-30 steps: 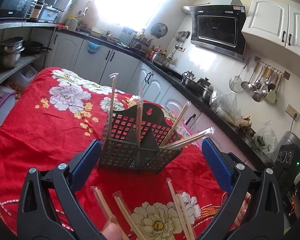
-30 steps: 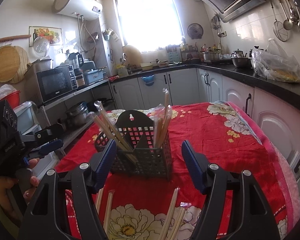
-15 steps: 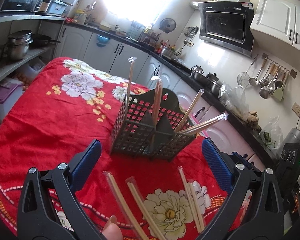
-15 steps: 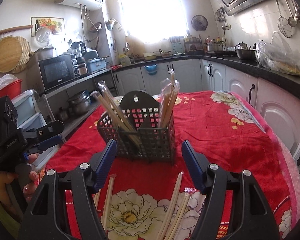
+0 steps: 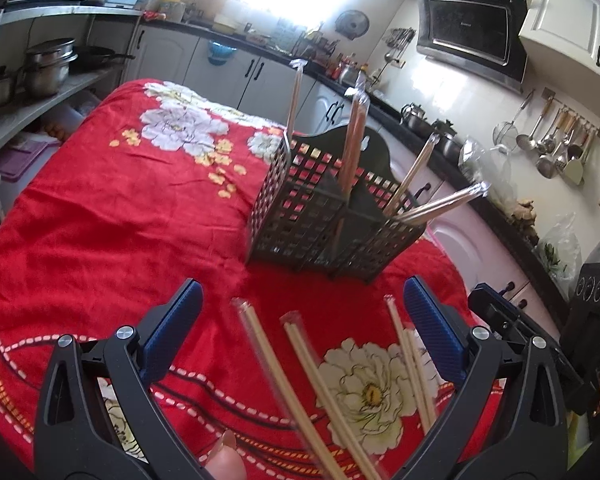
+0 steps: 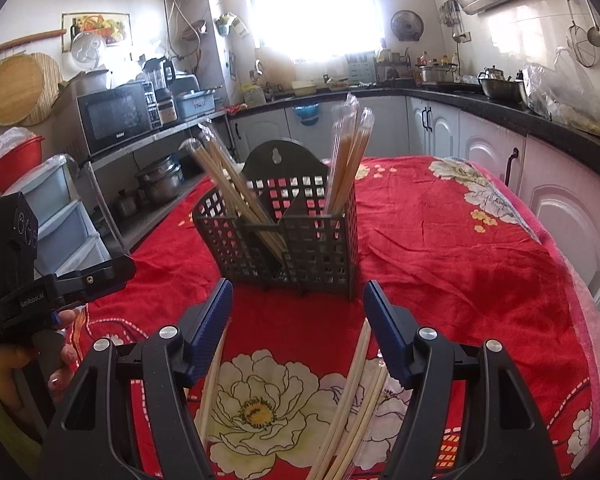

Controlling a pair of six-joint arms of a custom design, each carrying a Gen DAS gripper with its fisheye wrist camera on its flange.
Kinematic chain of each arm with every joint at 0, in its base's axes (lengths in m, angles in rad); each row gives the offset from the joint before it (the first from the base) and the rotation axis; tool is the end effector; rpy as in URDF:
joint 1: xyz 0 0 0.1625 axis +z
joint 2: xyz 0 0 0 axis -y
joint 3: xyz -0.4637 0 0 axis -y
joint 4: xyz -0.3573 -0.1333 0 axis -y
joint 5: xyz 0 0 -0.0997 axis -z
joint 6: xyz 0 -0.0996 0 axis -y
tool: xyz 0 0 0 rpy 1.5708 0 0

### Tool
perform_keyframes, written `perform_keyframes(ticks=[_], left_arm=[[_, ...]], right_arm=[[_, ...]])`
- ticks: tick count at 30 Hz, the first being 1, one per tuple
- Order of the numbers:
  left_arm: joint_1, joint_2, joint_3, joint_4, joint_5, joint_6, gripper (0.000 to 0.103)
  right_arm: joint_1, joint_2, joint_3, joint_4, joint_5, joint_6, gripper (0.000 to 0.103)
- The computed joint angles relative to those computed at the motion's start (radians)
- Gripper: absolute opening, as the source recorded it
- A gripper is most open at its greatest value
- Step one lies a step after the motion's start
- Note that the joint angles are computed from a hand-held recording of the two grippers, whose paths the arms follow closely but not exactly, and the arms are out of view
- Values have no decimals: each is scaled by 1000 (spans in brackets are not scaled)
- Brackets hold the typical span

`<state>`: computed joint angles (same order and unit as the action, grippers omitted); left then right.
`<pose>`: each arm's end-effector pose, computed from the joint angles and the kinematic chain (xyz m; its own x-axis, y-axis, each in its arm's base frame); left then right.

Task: Organize utensils
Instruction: 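Raise both open tools and move them back toward the wrapped chopsticks, then lower both tools onto wrapped chopsticks and close them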

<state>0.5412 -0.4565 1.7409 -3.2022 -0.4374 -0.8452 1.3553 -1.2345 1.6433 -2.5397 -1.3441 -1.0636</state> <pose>-0.4208 -0.5137 0.0184 -0.9230 -0.2268 -0.3109 0.1741 0.4743 -0.8630 0.0202 -0.6359 0.4289 -0.6331 -0.6789 0.3719 -0.7664 0.4822 -0.4245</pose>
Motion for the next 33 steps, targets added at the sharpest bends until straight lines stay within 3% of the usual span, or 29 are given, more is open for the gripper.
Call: perform_keyframes(ticks=[11, 17, 18, 21, 25, 33], left_arm=[[31, -29, 22, 202, -84, -161, 92], [54, -32, 34, 225, -132, -188, 92], [57, -29, 33, 211, -138, -179, 88], [72, -23, 33, 181, -169, -161, 57], [95, -18, 27, 153, -225, -150, 40], [136, -22, 12, 146, -272, -164, 28]], right_arm=[[12, 32, -11, 22, -112, -17, 65], [15, 66, -33, 28, -177, 5, 65], [15, 72, -39, 30, -187, 10, 65], [15, 85, -54, 36, -199, 19, 65], [17, 98, -72, 47, -211, 25, 65], [29, 141, -123, 64, -255, 36, 65]])
